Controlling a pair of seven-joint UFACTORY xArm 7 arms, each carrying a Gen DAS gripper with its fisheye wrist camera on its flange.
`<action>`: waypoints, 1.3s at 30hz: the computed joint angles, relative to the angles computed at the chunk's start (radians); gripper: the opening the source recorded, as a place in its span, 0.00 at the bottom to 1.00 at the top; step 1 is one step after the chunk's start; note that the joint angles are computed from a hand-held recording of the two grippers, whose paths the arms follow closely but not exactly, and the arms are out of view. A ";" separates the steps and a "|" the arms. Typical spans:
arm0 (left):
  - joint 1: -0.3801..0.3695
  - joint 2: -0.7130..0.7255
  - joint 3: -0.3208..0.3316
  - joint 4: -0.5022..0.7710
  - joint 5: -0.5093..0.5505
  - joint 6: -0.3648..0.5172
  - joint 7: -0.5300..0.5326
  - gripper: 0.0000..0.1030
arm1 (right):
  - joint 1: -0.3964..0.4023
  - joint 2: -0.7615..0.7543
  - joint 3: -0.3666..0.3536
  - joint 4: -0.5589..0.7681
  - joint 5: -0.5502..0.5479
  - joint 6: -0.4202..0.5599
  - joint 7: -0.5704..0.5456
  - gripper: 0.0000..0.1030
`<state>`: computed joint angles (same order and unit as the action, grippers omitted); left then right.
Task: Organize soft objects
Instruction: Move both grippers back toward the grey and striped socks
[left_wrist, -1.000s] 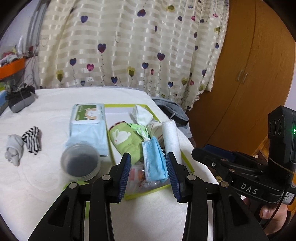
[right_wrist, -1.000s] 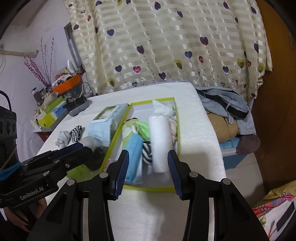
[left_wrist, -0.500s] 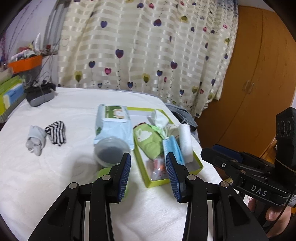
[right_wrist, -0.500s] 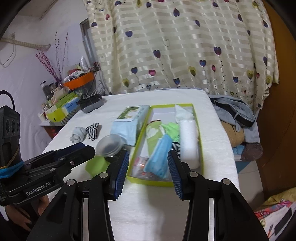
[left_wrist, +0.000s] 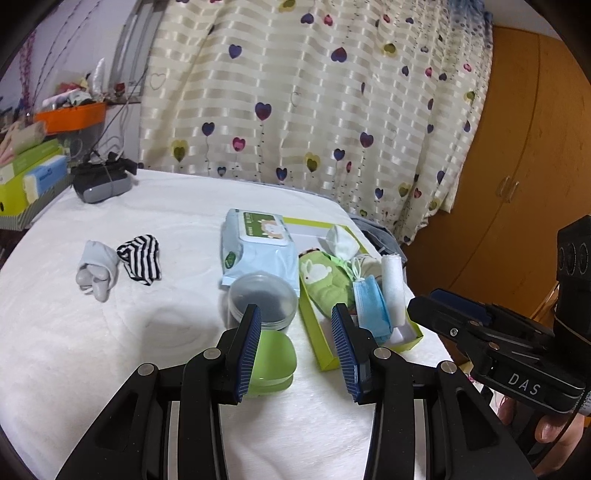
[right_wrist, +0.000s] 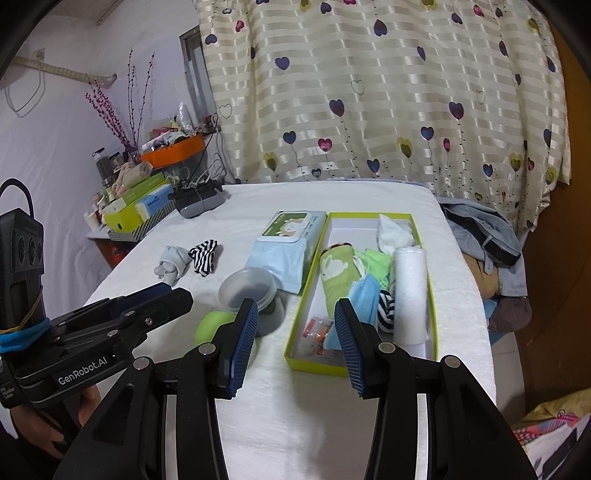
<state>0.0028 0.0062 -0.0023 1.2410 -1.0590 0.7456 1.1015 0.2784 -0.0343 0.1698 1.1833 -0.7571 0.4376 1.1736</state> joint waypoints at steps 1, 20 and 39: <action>0.001 0.001 0.001 0.000 0.000 0.000 0.000 0.37 | 0.001 0.004 0.001 0.004 0.003 0.001 -0.006 0.43; 0.049 0.049 0.004 0.042 0.016 -0.007 -0.025 0.37 | 0.071 0.108 -0.033 0.110 0.036 0.007 -0.071 0.49; 0.127 0.134 0.002 0.113 0.033 -0.008 -0.062 0.37 | 0.161 0.251 -0.077 0.276 0.144 0.033 -0.220 0.49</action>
<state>0.1301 0.1406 -0.0002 1.3538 -1.0261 0.7378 1.0399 0.4395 0.2171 0.0931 1.4592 -0.6133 0.4707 0.9535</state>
